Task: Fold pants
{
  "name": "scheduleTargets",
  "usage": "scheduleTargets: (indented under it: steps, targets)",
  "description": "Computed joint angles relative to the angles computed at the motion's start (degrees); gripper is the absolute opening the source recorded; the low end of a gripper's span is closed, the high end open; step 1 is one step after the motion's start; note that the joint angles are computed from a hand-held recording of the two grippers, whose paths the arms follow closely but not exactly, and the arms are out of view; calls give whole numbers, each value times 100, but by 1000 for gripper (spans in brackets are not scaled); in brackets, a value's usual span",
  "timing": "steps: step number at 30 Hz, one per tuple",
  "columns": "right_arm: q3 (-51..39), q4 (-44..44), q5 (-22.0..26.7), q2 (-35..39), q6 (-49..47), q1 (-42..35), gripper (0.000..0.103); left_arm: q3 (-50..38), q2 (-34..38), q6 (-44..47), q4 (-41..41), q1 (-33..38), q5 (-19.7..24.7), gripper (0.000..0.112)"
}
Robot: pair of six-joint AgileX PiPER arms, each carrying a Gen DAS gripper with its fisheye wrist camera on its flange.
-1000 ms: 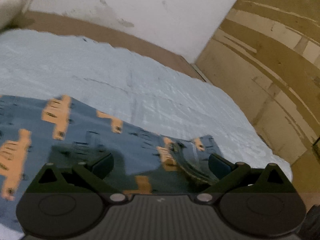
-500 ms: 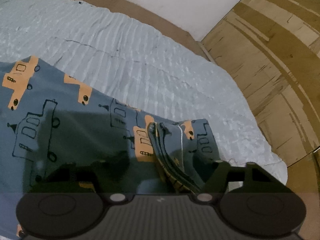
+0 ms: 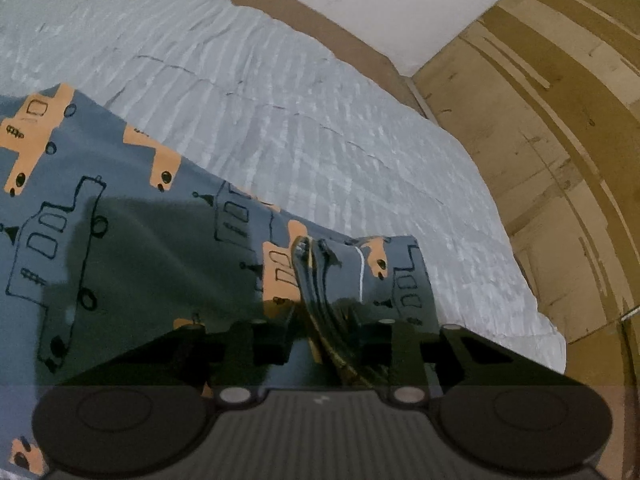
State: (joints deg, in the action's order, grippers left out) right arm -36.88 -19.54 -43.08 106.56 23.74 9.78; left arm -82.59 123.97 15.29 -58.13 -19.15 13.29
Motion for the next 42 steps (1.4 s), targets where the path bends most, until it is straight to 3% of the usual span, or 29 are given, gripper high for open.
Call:
scheduleTargets:
  steps: [6, 16, 21, 28, 34, 39, 42]
  targets:
    - [36, 103, 31, 1, -165, 31, 20, -11, 18, -272, 245, -80, -147, 12]
    - [190, 423, 4, -235, -647, 161, 19, 182, -386, -1218, 1640, -287, -509, 9]
    - [294, 482, 22, -517, -811, 241, 19, 233, -652, -1860, 2476, -290, -478, 9]
    - [160, -265, 313, -860, 28, 170, 18, 402, -1115, -2408, 3419, -148, -261, 9]
    - [-78, -889, 574, -1026, 493, 395, 18, 990, -1738, -3332, 4718, 72, -221, 9]
    - [-326, -1076, 918, -1019, 535, 880, 18, 1467, -2111, -3105, 4714, 418, -213, 9]
    - [-481, -1187, 1151, -942, 582, 1178, 18, 1770, -2280, -2037, 3715, 708, -245, 9]
